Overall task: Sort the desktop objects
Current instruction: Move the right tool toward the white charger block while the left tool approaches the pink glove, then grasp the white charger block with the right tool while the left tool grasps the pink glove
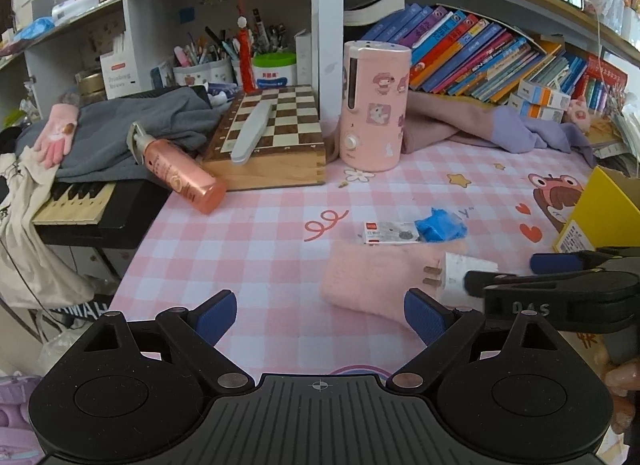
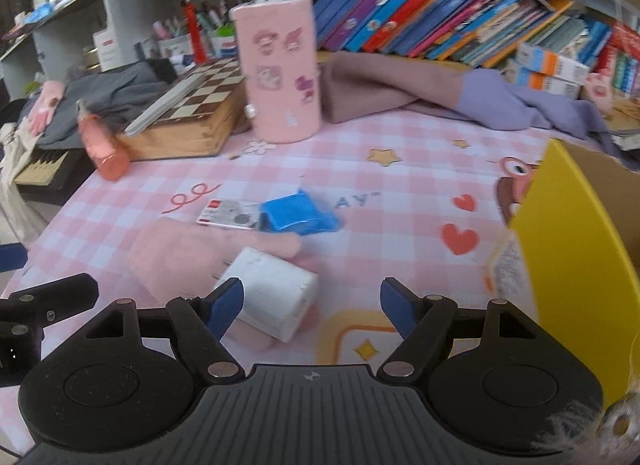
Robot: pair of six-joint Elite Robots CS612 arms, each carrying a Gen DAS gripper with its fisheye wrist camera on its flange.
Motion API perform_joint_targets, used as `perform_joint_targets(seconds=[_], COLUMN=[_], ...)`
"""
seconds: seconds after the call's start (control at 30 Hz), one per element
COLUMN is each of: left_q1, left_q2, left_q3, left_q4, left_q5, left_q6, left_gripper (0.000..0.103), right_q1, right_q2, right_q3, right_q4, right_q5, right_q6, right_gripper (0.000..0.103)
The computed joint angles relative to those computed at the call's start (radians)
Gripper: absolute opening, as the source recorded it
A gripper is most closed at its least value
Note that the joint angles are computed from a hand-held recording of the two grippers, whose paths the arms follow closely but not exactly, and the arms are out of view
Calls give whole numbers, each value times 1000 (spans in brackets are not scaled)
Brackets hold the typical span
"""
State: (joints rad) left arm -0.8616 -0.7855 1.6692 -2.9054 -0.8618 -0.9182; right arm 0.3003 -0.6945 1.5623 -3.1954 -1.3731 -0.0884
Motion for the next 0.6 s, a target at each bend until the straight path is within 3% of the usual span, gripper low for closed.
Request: perform_joint_targets(seconds=[0.23,0.4,0.6], left_q1=[11,21,40], left_q2=[8,22,54], left_q3=[-20,-42,-85], left_q4=[35,39,27], left_q5=[-14,-32,-100], left_q6=[-10,7,56], left_gripper=[93,93,93], right_q1=[1,-6,-13], right_q2=[17,24,10], right_q3=[-36,-43,-18], right_q4=[66,75,37], right_q5=[73,107,62], right_q6=[-53,-63,-67], right_gripper=[73,56,50])
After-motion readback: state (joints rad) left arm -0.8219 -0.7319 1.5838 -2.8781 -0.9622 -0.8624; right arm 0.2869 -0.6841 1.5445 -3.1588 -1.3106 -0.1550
